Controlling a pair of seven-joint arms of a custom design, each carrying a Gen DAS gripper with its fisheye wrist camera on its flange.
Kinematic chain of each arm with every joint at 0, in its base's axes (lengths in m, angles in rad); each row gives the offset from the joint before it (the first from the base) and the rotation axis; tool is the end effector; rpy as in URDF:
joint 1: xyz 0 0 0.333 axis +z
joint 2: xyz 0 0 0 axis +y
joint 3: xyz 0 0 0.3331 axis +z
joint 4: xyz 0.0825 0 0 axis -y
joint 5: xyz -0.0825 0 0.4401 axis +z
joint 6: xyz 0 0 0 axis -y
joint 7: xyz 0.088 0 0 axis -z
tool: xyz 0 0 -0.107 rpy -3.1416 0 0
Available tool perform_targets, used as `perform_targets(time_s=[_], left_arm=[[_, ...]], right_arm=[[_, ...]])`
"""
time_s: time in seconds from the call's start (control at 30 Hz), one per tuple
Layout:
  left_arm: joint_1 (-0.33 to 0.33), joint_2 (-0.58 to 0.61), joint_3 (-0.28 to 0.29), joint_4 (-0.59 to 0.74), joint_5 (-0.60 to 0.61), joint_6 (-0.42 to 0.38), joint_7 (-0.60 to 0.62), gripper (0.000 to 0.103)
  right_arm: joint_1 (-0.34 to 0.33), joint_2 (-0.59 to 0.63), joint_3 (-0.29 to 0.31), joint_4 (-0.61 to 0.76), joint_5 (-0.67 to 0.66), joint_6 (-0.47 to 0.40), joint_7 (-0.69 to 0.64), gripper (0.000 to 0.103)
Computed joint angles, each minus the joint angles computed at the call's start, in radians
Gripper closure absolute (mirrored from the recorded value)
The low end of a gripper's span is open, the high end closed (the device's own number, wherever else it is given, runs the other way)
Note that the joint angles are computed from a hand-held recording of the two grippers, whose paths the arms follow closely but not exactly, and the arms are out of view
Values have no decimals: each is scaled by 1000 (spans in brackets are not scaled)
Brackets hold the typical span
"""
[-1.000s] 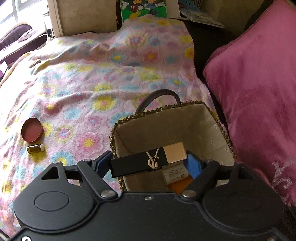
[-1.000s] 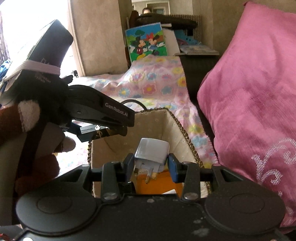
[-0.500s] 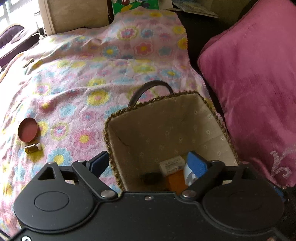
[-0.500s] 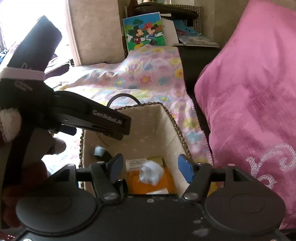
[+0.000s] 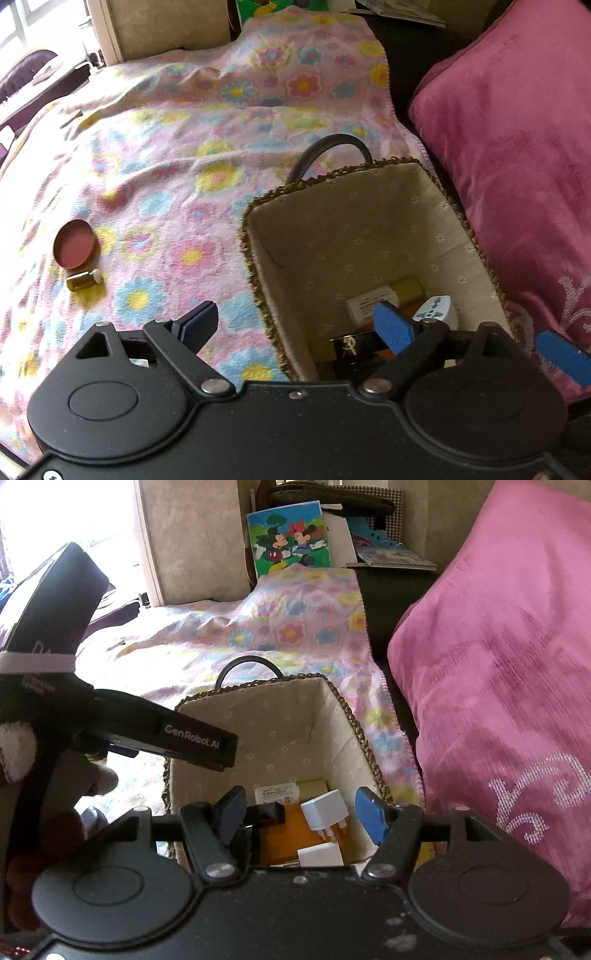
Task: Organize rigid objects
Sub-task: 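Move both tools back over the remaining items on the blanket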
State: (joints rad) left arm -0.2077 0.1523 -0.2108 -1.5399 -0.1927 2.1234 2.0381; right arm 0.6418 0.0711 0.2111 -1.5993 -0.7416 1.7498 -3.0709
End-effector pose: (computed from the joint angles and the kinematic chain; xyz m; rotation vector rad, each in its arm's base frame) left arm 0.6430 -0.2836 0.6212 -1.0755 2.6943 -0.6705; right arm 0.4768 0.4468 0.6216 -1.1287 2.3725 -0.8376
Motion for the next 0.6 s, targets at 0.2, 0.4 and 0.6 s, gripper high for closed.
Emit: perform_targets(time_s=[0.2, 0.4, 0.6], left_arm=[[18, -22, 14, -36, 2, 58, 14, 15], [48, 23, 36, 10, 16, 61, -32, 15], [83, 107, 66, 93, 55, 45, -116, 15]], right_arm=[[5, 21, -2, 25, -13, 17, -18, 38], [25, 92, -15, 113, -25, 41, -73, 38], [60, 213, -50, 261, -18, 89, -167, 38]])
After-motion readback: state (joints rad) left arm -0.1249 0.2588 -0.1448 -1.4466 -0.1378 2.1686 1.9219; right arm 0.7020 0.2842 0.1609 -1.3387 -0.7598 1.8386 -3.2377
